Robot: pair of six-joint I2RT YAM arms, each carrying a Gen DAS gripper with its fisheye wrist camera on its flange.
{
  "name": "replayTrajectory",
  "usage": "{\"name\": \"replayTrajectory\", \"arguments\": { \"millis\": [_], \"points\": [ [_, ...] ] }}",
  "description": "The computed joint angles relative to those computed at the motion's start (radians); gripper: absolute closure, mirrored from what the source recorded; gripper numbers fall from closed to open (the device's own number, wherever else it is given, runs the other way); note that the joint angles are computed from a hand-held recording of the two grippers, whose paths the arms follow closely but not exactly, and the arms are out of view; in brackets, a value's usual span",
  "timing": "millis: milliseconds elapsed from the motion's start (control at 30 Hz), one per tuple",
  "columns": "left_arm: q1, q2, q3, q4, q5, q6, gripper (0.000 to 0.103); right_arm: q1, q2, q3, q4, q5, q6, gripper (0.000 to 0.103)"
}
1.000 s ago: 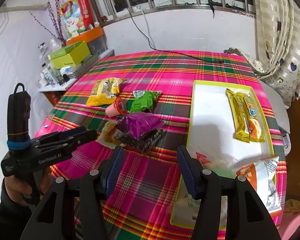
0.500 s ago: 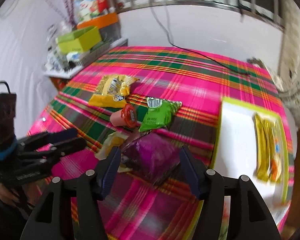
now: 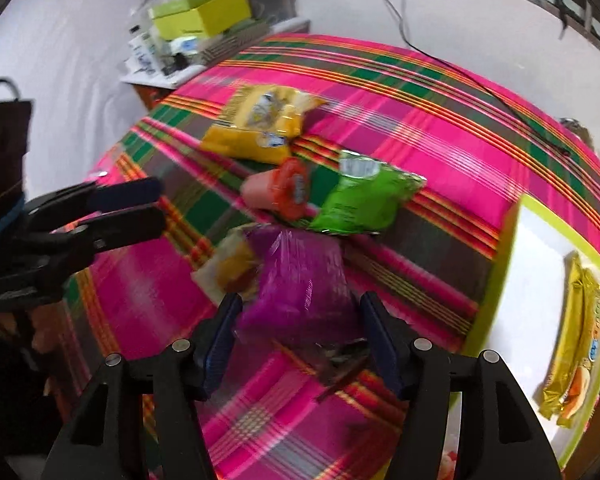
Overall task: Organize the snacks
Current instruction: 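Grasp the purple snack bag with the right gripper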
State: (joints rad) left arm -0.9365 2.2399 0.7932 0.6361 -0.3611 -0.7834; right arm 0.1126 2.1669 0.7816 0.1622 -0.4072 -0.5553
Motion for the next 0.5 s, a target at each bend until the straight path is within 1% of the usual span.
{"name": "replayTrajectory", "arguments": {
  "millis": [133, 233, 300, 333, 433, 500],
  "points": [
    [0.048, 0.012, 0.049, -0.033, 0.058, 0.111, 0.053, 0.001, -0.007, 0.011, -0.013, -0.034, 0.028, 0.042],
    [0.077, 0.019, 0.074, -0.041, 0.099, 0.183, 0.053, -0.001, -0.015, 0.01, 0.011, -0.039, 0.081, 0.042],
    [0.087, 0.021, 0.091, -0.057, 0.107, 0.227, 0.053, -0.006, -0.018, 0.014, 0.006, -0.062, 0.096, 0.042],
    [0.094, 0.026, 0.102, -0.063, 0.12, 0.261, 0.053, 0.001, -0.015, 0.017, 0.008, -0.056, 0.102, 0.042],
    [0.108, 0.046, 0.138, -0.093, 0.144, 0.316, 0.053, 0.025, 0.012, 0.039, 0.0, -0.014, 0.113, 0.042],
    [0.118, 0.063, 0.163, -0.108, 0.171, 0.347, 0.053, 0.038, 0.032, 0.051, 0.004, 0.013, 0.126, 0.052]
  ]
}}
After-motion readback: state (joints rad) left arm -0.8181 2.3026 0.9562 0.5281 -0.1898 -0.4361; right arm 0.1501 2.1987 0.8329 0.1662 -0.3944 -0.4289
